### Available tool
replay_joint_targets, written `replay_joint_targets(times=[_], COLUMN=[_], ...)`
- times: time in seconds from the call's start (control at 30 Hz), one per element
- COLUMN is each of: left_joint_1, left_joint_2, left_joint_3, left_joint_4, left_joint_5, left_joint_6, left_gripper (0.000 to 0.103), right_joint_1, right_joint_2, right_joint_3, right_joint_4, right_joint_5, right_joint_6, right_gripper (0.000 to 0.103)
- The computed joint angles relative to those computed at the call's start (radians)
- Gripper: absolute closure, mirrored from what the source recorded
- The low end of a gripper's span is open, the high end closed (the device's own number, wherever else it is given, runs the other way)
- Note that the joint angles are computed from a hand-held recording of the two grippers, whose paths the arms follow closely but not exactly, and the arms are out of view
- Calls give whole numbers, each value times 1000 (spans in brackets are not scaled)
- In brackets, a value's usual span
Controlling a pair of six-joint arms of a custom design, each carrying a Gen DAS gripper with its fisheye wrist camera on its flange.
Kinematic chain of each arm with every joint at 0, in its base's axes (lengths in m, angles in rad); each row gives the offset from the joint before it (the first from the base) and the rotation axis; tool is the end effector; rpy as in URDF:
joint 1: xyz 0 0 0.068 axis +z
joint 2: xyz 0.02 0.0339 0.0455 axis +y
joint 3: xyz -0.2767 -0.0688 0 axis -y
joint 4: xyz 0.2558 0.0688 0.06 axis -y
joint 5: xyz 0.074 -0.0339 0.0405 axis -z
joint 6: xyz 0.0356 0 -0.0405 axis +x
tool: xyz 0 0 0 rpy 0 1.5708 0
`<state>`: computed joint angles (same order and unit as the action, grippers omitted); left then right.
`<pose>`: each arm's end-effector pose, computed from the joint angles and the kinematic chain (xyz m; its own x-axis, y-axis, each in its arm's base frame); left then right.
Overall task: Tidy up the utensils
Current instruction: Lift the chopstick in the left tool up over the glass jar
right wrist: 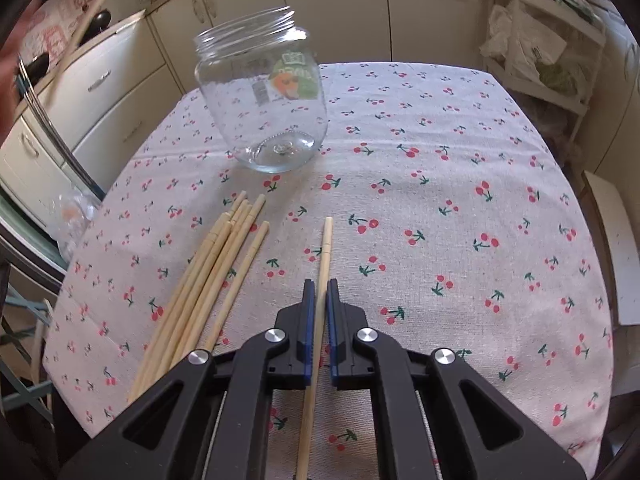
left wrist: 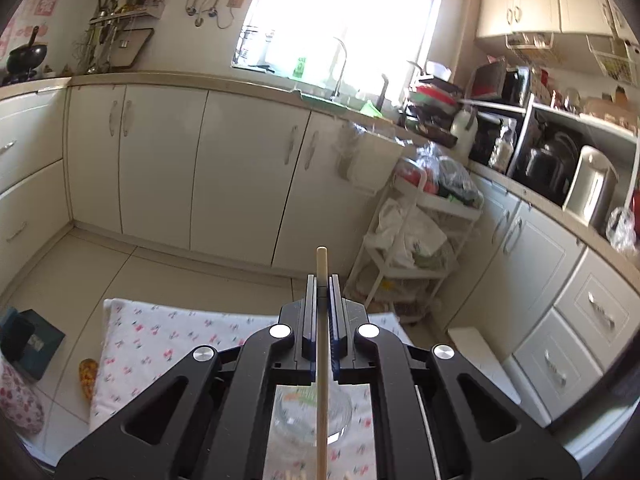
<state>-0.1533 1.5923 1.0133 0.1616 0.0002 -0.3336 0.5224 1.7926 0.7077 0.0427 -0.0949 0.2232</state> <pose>0.3687 -0.0570 0.2560 -0.4286 -0.2651 -0.8637 0.0133 0.9540 -0.2994 0.2657 0.1569 0.0907 -0.8489 -0.2345 -0.4737 -0.3591 0.9134 0.1914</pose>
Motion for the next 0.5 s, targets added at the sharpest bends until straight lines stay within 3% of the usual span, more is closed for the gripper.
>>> replay_joint_targets(times=[0.13, 0.5], left_joint_1=[3, 16], left_joint_2=[85, 239], left_joint_3=[60, 153], left_joint_4=[59, 209], left_joint_5=[-20, -110], left_joint_6=[-30, -49], left_gripper=[98, 98], right_joint_1=[3, -75], right_joint_2=[-1, 13], right_joint_3=[-4, -28], right_joint_4=[6, 71], right_joint_5=[12, -130], right_joint_6=[-23, 35], right_gripper=[97, 97])
